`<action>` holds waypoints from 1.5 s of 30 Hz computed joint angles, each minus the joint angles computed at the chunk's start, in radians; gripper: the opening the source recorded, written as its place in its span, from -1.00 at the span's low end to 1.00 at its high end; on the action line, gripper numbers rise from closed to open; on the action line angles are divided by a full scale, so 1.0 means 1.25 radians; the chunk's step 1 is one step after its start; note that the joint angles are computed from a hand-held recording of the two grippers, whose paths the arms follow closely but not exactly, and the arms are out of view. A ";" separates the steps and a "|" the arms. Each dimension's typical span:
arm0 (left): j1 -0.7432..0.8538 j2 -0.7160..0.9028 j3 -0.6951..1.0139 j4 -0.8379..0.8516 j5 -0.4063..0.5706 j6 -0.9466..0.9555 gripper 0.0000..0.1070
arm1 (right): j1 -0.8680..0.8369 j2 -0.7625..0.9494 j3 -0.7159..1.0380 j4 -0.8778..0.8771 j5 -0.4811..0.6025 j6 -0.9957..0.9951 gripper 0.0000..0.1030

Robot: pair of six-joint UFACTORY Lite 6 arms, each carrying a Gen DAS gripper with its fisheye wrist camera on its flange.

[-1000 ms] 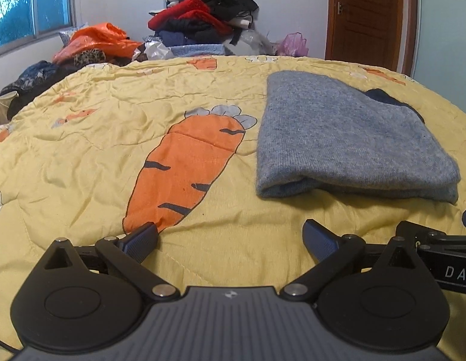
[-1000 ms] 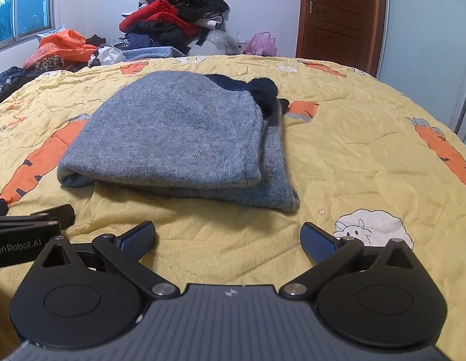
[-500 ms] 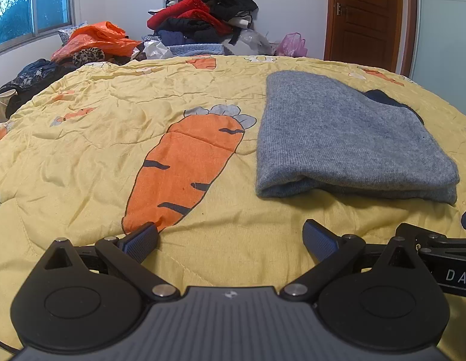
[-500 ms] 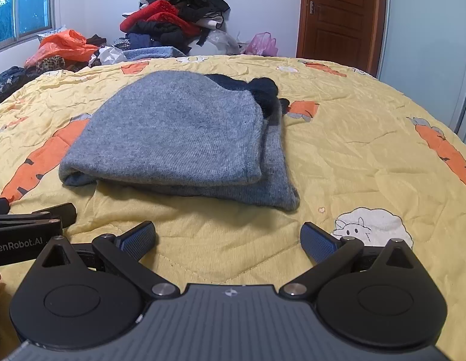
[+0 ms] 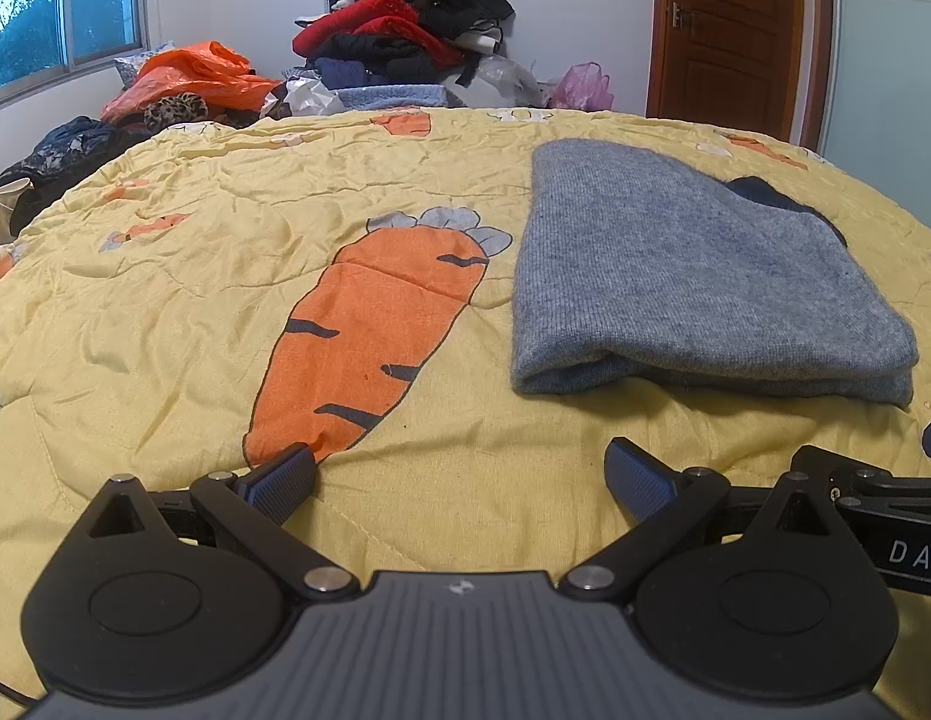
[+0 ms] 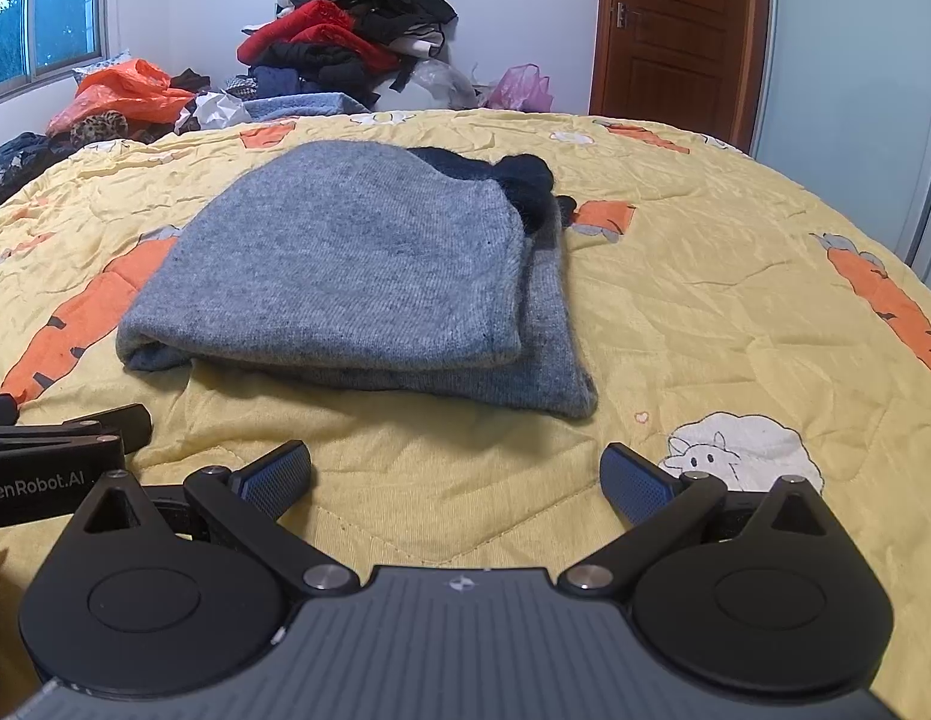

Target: Fold small clothes

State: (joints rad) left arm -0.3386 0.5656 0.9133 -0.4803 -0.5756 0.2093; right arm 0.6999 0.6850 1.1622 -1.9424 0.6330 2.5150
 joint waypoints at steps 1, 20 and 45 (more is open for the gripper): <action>-0.001 0.000 0.001 -0.003 0.000 0.001 0.93 | 0.000 0.000 0.000 0.001 0.000 0.000 1.00; 0.005 0.001 0.008 0.010 0.014 0.008 0.93 | 0.002 -0.001 -0.004 0.004 0.006 0.007 1.00; 0.006 0.001 0.008 0.013 0.014 0.006 0.93 | 0.003 -0.001 -0.003 0.005 0.006 0.006 1.00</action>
